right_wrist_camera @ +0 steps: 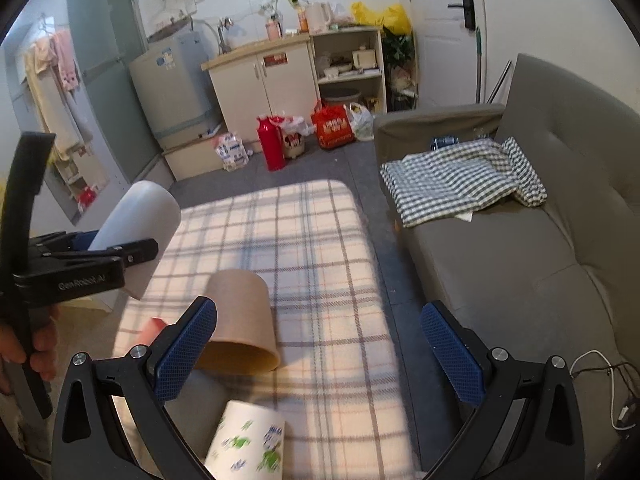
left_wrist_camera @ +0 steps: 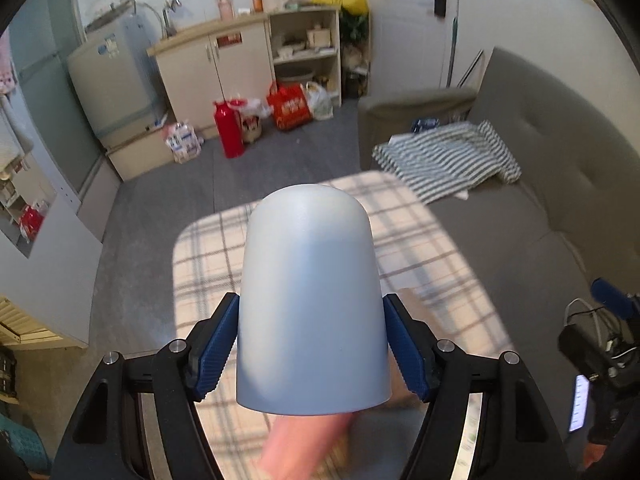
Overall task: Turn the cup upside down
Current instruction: 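Lift the white cup with the left gripper and carry it back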
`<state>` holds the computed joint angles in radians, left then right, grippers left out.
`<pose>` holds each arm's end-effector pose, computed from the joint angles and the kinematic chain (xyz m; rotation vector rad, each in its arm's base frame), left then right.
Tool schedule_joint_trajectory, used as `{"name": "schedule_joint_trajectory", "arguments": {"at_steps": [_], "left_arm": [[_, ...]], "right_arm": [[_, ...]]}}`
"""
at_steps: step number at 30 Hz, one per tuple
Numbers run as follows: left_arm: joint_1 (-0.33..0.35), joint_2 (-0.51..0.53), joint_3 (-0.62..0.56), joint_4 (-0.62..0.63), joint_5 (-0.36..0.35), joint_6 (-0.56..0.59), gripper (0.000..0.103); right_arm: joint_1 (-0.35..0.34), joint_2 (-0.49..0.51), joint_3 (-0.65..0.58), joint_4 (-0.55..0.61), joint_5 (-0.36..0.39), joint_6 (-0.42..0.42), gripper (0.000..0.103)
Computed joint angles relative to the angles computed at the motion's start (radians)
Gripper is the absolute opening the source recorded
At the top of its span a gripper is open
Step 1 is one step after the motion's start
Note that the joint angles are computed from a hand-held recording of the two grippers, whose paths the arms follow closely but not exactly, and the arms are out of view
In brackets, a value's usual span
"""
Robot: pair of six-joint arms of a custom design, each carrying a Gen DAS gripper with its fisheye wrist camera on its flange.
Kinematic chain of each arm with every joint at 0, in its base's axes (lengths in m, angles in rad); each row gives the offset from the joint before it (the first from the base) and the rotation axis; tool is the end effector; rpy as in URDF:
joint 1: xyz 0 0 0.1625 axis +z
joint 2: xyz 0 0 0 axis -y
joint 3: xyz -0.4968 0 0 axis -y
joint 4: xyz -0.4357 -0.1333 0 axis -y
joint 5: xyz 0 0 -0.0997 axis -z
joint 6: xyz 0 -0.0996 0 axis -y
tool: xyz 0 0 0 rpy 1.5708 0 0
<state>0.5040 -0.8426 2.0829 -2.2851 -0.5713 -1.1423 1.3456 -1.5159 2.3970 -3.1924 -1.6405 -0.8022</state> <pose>-0.3603 -0.4466 0.0245 0.2327 2.1426 -0.7818 0.0238 -0.4621 0.3164 0.7049 -2.4987 0.8331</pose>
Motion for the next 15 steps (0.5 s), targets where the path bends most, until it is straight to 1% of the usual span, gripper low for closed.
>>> {"name": "schedule_joint_trajectory", "arguments": {"at_steps": [4, 5, 7, 8, 10, 15], "left_arm": [[-0.093, -0.030, 0.005, 0.120, -0.024, -0.133, 0.073], [-0.129, -0.033, 0.009, 0.156, -0.035, -0.184, 0.073], [-0.171, -0.036, 0.017, 0.187, -0.055, -0.242, 0.073], [-0.204, -0.033, 0.028, 0.194, -0.075, -0.286, 0.073], [-0.250, -0.025, 0.047, 0.199, -0.111, -0.357, 0.073], [-0.347, 0.014, 0.111, 0.146, -0.207, -0.507, 0.073]], "right_arm": [[-0.006, -0.129, 0.050, 0.061, 0.037, -0.021, 0.103], [-0.010, -0.155, 0.059, 0.075, 0.042, -0.029, 0.103], [-0.030, -0.227, 0.088, 0.114, 0.067, -0.051, 0.103], [-0.050, -0.276, 0.108, 0.145, 0.088, -0.067, 0.103], [-0.083, -0.343, 0.134, 0.190, 0.115, -0.093, 0.103], [-0.220, -0.516, 0.207, 0.310, 0.186, -0.217, 0.103]]}}
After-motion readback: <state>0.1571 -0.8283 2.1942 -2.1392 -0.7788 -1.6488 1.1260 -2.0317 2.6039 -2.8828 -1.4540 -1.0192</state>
